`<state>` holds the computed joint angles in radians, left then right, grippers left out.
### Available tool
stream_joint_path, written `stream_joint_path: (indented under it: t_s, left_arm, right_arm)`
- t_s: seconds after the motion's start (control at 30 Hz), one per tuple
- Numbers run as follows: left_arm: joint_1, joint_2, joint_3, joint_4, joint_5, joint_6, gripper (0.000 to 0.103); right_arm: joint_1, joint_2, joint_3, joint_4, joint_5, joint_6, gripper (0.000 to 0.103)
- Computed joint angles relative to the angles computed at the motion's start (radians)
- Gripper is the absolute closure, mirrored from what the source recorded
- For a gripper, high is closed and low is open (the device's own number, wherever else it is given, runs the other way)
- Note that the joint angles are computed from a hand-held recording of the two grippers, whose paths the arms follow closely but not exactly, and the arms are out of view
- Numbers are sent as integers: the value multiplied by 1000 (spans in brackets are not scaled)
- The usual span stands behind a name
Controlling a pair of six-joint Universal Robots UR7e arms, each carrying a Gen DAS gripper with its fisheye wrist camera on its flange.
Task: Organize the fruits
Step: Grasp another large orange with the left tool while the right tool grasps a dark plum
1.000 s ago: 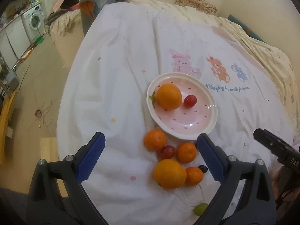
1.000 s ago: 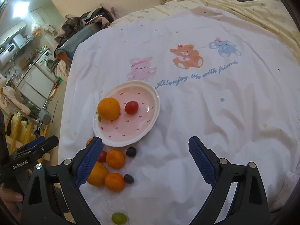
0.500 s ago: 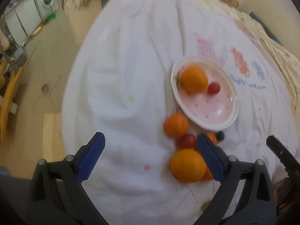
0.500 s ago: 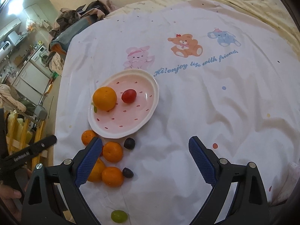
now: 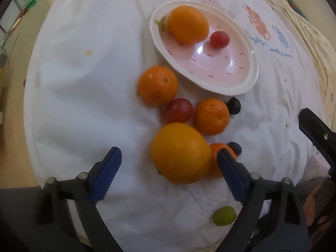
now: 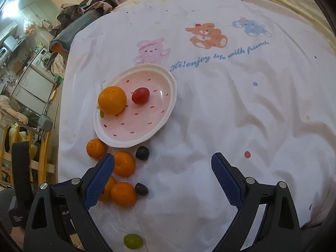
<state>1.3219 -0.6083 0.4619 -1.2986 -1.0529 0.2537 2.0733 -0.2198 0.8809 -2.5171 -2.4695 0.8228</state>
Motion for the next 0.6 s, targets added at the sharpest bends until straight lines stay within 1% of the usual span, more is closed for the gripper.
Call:
stream_joint_path:
  t_s: [0.17, 0.3, 0.37, 0.4, 0.43, 0.53, 0.6]
  left_arm:
    - [9, 55, -86, 55, -4, -59, 15]
    - [13, 60, -90, 62, -13, -80, 24]
    - [15, 56, -87, 62, -32, -74, 33]
    - [18, 61, -103, 76, -55, -68, 47]
    - [17, 60, -106, 85, -64, -63, 47]
    - [9, 20, -31, 40, -52, -24, 50]
    - [5, 13, -22, 40, -51, -13, 50]
  right_arm:
    - [1, -11, 21, -25, -4, 5, 7]
    - [-3, -18, 32, -33, 7, 14, 7]
    - [-3, -17, 30, -34, 10, 10, 7]
    - [-3, -15, 26, -32, 10, 6, 7]
    - [-3, -12, 21, -30, 10, 2, 7]
    - [-2, -8, 13, -23, 10, -9, 7]
    - [-2, -8, 15, -31, 14, -15, 7]
